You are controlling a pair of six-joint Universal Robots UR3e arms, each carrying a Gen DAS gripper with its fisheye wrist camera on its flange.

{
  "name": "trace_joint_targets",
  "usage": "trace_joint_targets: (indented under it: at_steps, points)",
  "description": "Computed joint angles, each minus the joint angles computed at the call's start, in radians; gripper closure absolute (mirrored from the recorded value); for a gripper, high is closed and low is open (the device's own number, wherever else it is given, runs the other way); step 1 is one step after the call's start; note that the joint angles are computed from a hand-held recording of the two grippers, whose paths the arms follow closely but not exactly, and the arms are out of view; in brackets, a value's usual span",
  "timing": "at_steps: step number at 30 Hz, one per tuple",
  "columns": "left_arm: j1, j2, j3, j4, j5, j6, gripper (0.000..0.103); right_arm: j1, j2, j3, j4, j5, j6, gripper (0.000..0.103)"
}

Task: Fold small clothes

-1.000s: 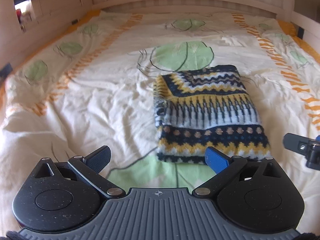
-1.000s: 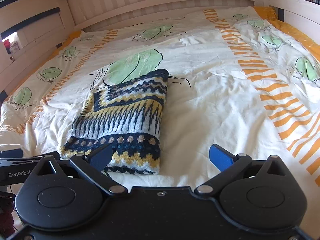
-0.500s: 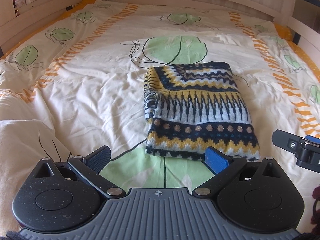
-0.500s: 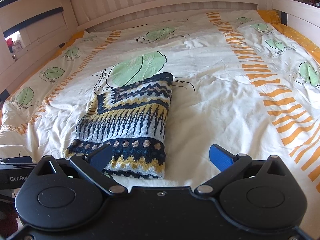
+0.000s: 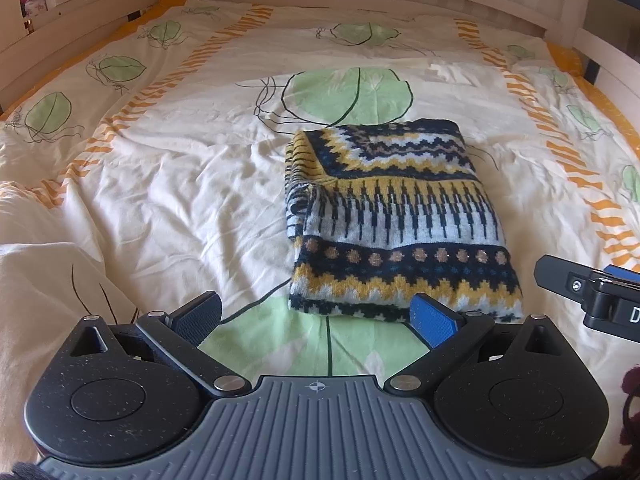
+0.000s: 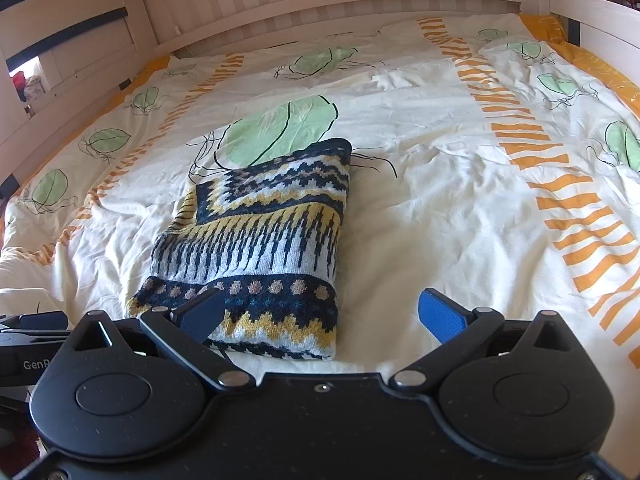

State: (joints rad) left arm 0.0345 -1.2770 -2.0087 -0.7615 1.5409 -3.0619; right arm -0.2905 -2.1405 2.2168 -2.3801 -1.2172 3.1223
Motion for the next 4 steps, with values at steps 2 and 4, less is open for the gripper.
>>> trace_joint_targets:
  at_steps: [2, 4]
  points:
    - [0.0, -0.003, 0.0, 0.003, 0.002, 0.0, 0.001, 0.003, 0.001, -0.001, -0.002, -0.003, 0.003, 0.0]
    - [0.003, -0.003, 0.001, 0.001, -0.007, 0.004, 0.001, 0.006, 0.007, -0.002, -0.006, -0.005, 0.005, 0.0]
